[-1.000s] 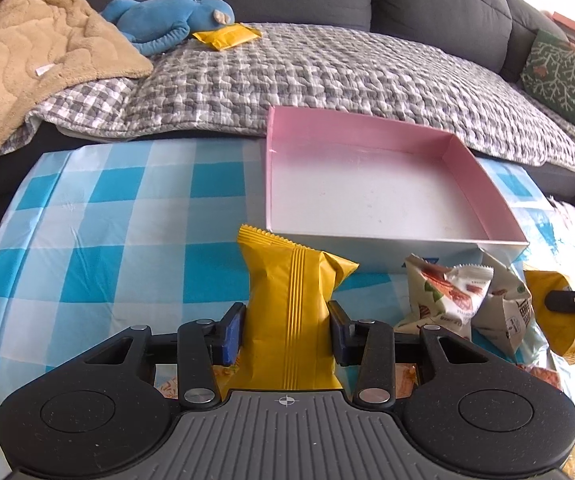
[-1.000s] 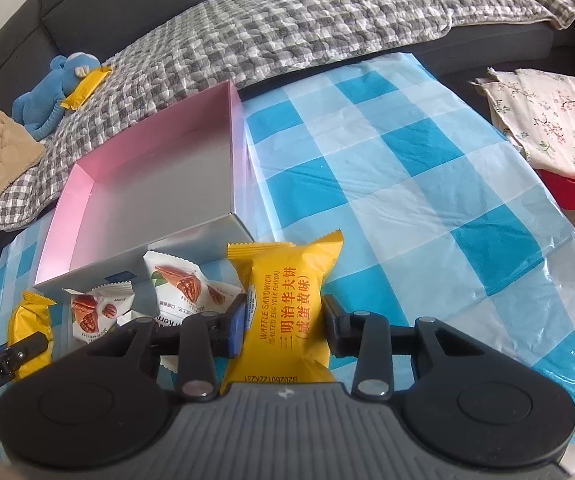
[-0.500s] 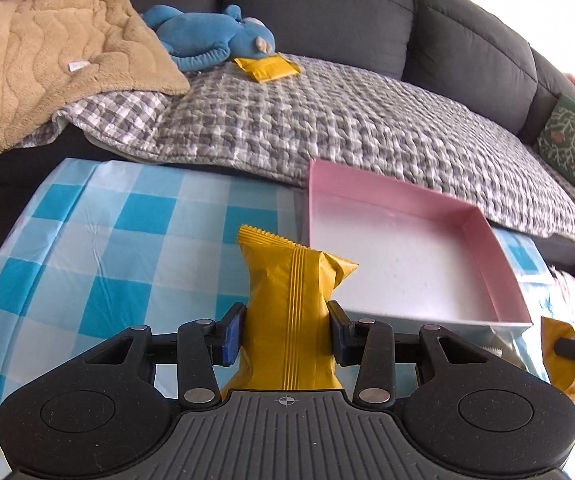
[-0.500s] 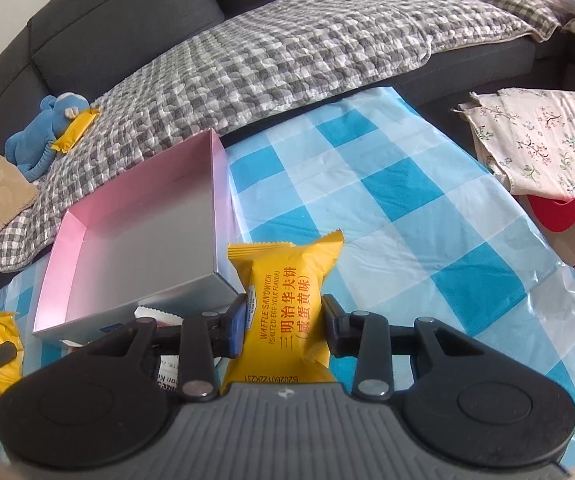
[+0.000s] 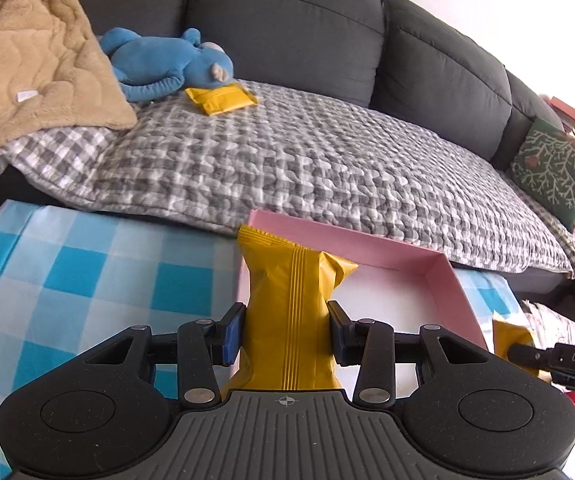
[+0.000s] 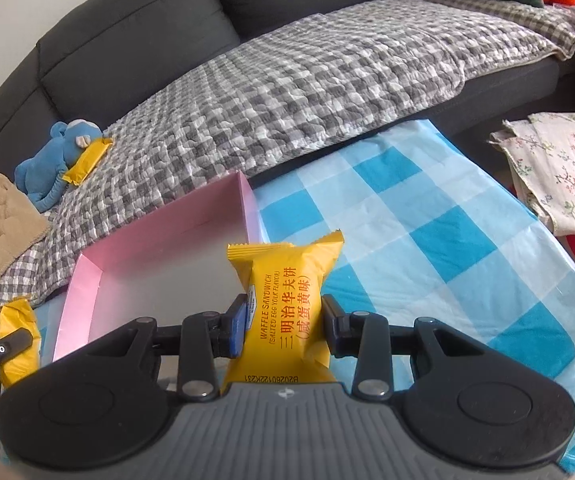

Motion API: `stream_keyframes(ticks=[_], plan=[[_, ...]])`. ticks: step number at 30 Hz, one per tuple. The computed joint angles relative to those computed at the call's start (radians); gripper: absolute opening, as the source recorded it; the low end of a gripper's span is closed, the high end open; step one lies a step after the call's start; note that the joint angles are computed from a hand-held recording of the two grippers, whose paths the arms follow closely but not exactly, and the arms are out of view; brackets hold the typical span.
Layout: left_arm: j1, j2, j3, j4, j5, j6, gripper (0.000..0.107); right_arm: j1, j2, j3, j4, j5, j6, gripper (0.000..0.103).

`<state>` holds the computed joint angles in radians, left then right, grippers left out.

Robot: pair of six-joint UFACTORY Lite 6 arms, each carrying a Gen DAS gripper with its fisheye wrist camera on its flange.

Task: Organize snacks
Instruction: 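Carry both yellow packs into the pink box and open both grippers, then lower the left gripper onto the orange lotus biscuit pack and close it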

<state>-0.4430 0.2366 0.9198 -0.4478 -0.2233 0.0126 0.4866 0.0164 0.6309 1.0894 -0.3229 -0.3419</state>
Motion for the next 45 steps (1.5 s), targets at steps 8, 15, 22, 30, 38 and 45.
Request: stream_keyframes(ticks=[8,15,22,30,38,45], plan=[[-0.025,0.149,0.149,-0.023,0.003,0.041,0.04,0.007,0.115,0.109,-0.176,-0.017,0.141,0.034],[-0.046,0.23,0.216,-0.256,-0.013,0.283,0.04,0.042,0.224,0.195,-0.296,-0.019,0.196,0.034],[-0.038,0.23,0.217,-0.302,-0.024,0.318,0.042,0.047,0.242,0.199,-0.293,-0.034,0.214,0.047],[-0.025,0.088,0.135,-0.44,0.01,0.421,0.05,0.077,0.078,0.115,-0.134,-0.036,0.072,0.061],[-0.068,-0.156,-0.09,-0.802,-0.031,0.775,0.059,0.117,-0.109,0.003,0.084,-0.019,-0.097,0.072],[-0.082,-0.343,-0.279,-1.096,-0.043,1.047,0.061,0.153,-0.256,-0.139,0.261,0.046,-0.14,0.074]])
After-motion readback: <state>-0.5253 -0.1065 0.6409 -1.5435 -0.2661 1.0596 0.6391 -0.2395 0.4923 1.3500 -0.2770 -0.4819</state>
